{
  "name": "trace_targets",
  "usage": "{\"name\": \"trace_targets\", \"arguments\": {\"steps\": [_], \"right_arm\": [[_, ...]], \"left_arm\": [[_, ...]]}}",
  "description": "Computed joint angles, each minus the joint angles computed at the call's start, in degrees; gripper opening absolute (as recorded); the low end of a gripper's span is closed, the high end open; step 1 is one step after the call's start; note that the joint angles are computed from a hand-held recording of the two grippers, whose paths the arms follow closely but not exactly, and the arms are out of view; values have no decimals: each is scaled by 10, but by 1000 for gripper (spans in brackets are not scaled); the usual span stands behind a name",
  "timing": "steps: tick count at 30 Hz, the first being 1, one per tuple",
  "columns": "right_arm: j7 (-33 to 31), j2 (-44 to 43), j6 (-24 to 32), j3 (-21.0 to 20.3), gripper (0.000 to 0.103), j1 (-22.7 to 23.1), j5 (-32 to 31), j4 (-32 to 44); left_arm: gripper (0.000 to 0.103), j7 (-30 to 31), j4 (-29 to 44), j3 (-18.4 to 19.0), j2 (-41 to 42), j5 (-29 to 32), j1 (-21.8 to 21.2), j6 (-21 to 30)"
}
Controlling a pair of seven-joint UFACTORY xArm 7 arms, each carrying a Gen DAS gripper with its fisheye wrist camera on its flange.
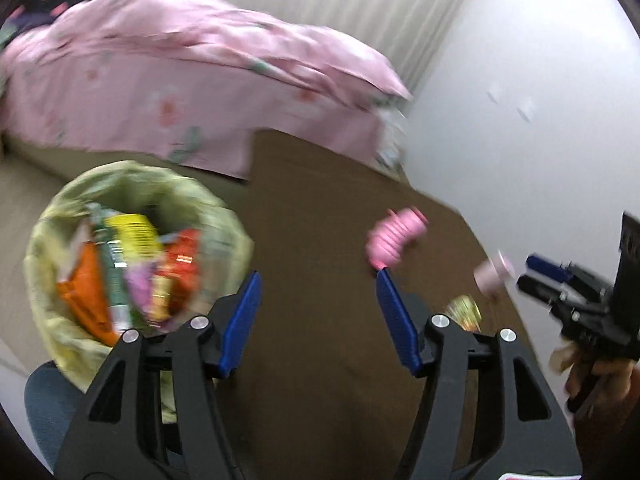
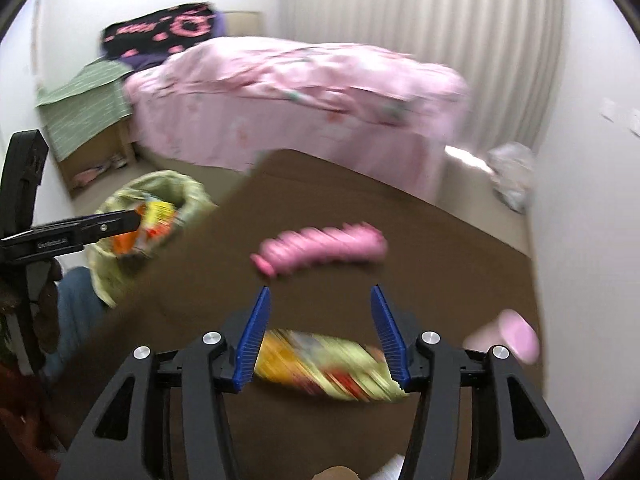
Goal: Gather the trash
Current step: 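Move back to the table and grasp the blue-white wrapper with the right tool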
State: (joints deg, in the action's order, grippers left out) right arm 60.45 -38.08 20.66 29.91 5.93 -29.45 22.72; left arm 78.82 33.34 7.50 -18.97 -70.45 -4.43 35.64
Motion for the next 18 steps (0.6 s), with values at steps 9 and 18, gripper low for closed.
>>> {"name": "trace_targets", "arguments": {"steps": [9, 18], "right_arm": [[83, -158, 79, -15, 49, 164, 114, -180], [157, -189, 97, -35, 50, 232, 127, -248]], "left_arm": [[57, -4, -80, -63, -86, 50, -103, -58], [57, -44, -92, -60, -72, 87, -185, -123]]}}
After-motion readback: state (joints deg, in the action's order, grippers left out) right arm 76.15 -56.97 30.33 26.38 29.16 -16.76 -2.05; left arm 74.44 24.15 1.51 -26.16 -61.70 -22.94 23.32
